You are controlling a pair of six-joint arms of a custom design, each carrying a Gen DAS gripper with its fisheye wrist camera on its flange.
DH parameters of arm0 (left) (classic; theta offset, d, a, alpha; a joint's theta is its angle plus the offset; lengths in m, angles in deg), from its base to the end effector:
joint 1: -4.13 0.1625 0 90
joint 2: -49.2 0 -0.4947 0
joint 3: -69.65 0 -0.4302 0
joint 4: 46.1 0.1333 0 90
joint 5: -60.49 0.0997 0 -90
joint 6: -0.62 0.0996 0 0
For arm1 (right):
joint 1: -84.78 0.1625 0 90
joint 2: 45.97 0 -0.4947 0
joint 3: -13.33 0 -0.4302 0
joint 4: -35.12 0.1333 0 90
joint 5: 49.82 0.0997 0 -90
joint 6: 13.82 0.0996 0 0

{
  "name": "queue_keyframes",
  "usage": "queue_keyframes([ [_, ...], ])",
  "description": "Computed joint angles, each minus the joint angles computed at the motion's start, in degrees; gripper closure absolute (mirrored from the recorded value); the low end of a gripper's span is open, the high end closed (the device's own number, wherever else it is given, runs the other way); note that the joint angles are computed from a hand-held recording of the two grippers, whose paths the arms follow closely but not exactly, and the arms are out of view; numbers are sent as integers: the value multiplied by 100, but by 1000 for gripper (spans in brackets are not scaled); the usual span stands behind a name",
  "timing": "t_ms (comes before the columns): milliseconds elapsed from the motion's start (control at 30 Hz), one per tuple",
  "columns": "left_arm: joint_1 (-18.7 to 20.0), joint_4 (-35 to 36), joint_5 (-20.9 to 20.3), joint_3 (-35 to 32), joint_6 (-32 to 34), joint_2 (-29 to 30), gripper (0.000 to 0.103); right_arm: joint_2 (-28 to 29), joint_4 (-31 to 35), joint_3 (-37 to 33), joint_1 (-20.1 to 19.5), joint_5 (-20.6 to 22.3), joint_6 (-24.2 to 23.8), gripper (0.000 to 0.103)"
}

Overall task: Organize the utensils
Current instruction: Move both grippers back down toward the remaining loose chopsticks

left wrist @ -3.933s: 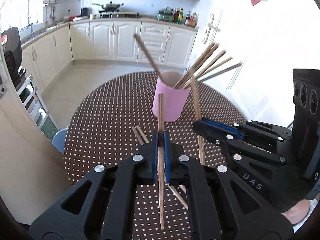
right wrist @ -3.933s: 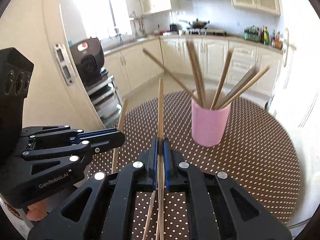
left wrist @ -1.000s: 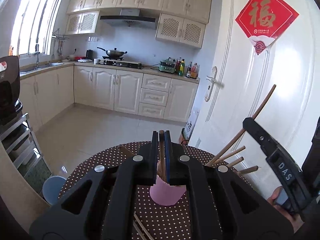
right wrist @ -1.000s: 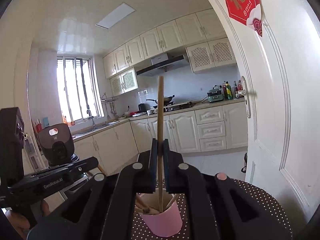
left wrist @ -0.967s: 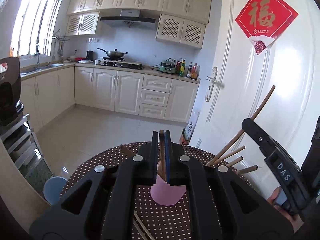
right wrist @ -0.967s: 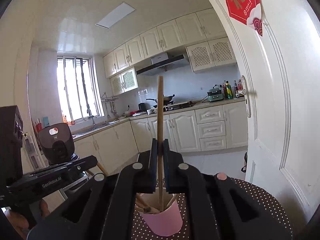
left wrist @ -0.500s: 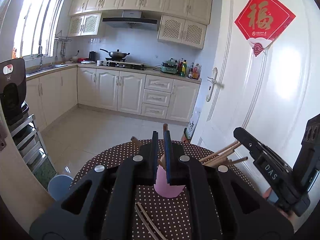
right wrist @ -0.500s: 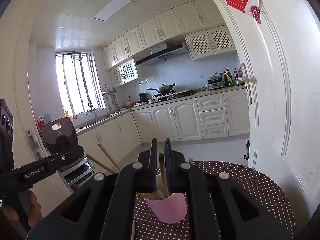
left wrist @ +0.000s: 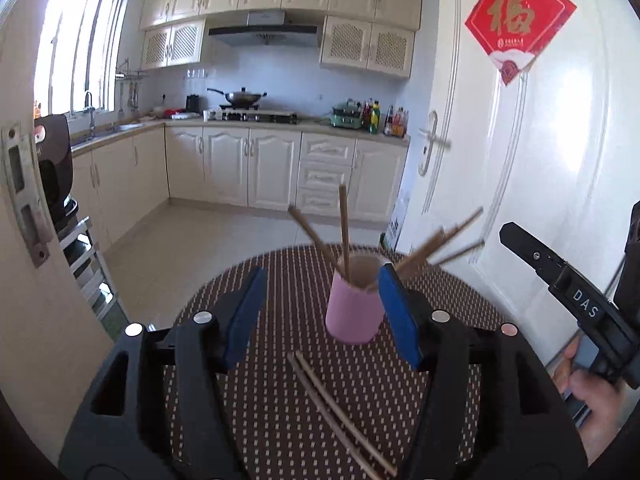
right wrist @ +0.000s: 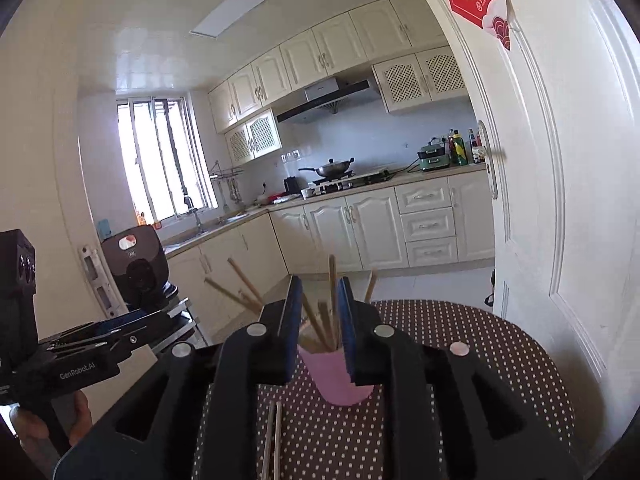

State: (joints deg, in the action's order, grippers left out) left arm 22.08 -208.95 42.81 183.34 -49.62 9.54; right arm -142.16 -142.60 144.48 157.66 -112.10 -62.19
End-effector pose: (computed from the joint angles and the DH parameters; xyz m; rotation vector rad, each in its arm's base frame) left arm -0.4988 -0.4015 0.0323 0.4229 2.1097 -1.3665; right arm 0.0452 -0.4636 0.4338 1.0238 -2.4594 1.4560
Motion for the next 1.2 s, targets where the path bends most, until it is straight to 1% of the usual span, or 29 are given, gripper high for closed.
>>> queue_keyframes([
  [67, -30, 730, -110, 27, -579, -105, 37, -146, 266, 89, -86, -33, -158, 80],
  [100, -34, 1147, -231, 22, -863, -160, 37, -202, 332, 143, -135, -25, -228, 79],
  [167, -16, 1516, -464, 26, -1122, -217, 36, -291, 447, 237, -196, -92, -396, 76],
  [200, 9, 1822, -638, -1, -1325, -245, 36, -340, 469, 315, -233, -140, -519, 75],
  [267, 47, 2172, -885, -6, -1596, -287, 36, -399, 570, 392, -280, -251, -695, 72],
  [367, 163, 2569, -1357, -51, -1961, -314, 36, -445, 733, 452, -314, -403, -816, 70],
  [400, 209, 2682, -1513, -69, -2071, -319, 36, -437, 768, 466, -303, -527, -840, 70],
  [467, 269, 2643, -1812, 3, -2198, -340, 36, -383, 854, 457, -244, -804, -843, 68],
  [533, 368, 2395, -2138, 42, -2133, -312, 36, -328, 922, 450, -188, -1034, -814, 66],
  [567, 401, 2406, -2218, 26, -2149, -295, 36, -283, 970, 442, -159, -1175, -803, 66],
  [633, 452, 2454, -2341, -2, -2202, -227, 36, -228, 999, 450, -123, -1322, -852, 65],
  [767, 572, 2198, -2591, 23, -2122, -131, 36, -126, 1013, 484, -74, -1593, -900, 65],
  [833, 655, 2149, -2677, -29, -2024, -60, 36, -55, 1031, 468, -58, -1709, -867, 64],
  [900, 728, 2265, -2687, -109, -2055, 12, 36, -8, 1100, 434, -41, -1798, -820, 64],
  [1100, 1006, 2120, -2868, -276, -1857, 204, 36, 145, 1199, 332, -38, -2028, -769, 64],
  [1200, 1093, 2275, -2826, -399, -1827, 307, 36, 204, 1212, 301, -41, -2076, -783, 64],
])
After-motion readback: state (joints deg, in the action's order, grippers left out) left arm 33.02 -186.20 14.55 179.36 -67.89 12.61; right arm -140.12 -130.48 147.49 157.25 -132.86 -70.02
